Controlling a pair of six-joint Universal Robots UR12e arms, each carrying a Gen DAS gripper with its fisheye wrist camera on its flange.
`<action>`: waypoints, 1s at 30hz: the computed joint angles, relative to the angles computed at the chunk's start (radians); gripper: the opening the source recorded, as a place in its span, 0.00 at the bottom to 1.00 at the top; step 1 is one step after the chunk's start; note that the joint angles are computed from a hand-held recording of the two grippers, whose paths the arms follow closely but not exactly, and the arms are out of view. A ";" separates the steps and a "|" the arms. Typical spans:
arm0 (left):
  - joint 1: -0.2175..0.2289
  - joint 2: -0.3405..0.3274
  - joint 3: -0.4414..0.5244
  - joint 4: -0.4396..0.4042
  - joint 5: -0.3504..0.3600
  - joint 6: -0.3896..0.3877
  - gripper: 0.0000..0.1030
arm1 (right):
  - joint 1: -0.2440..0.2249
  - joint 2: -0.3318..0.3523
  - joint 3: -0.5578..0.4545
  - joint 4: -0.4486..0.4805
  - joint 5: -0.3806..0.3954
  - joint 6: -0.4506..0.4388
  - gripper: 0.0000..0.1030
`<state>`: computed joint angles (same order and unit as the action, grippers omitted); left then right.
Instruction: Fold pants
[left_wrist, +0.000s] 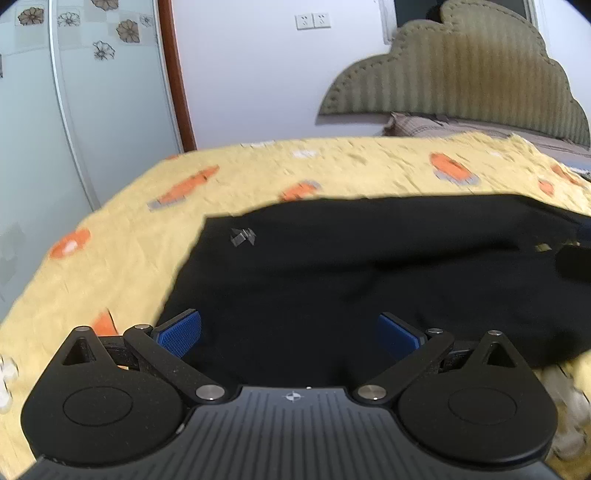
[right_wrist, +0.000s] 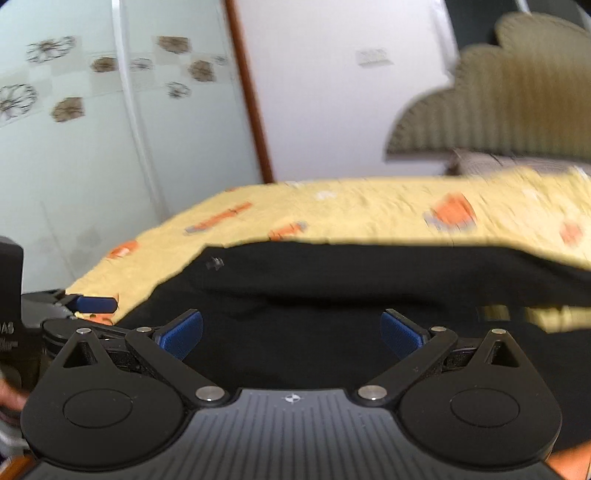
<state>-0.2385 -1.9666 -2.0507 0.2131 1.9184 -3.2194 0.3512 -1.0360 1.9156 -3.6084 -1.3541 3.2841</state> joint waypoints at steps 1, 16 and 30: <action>0.012 -0.002 0.013 -0.009 -0.001 0.005 1.00 | -0.002 0.013 -0.023 -0.019 -0.005 -0.038 1.00; 0.169 -0.043 0.225 -0.379 -0.221 -0.190 0.99 | -0.039 0.284 -0.639 0.676 0.212 -0.537 0.88; 0.239 -0.163 0.489 -0.740 -0.467 -0.309 0.98 | -0.042 0.474 -1.043 1.251 0.361 -0.811 0.10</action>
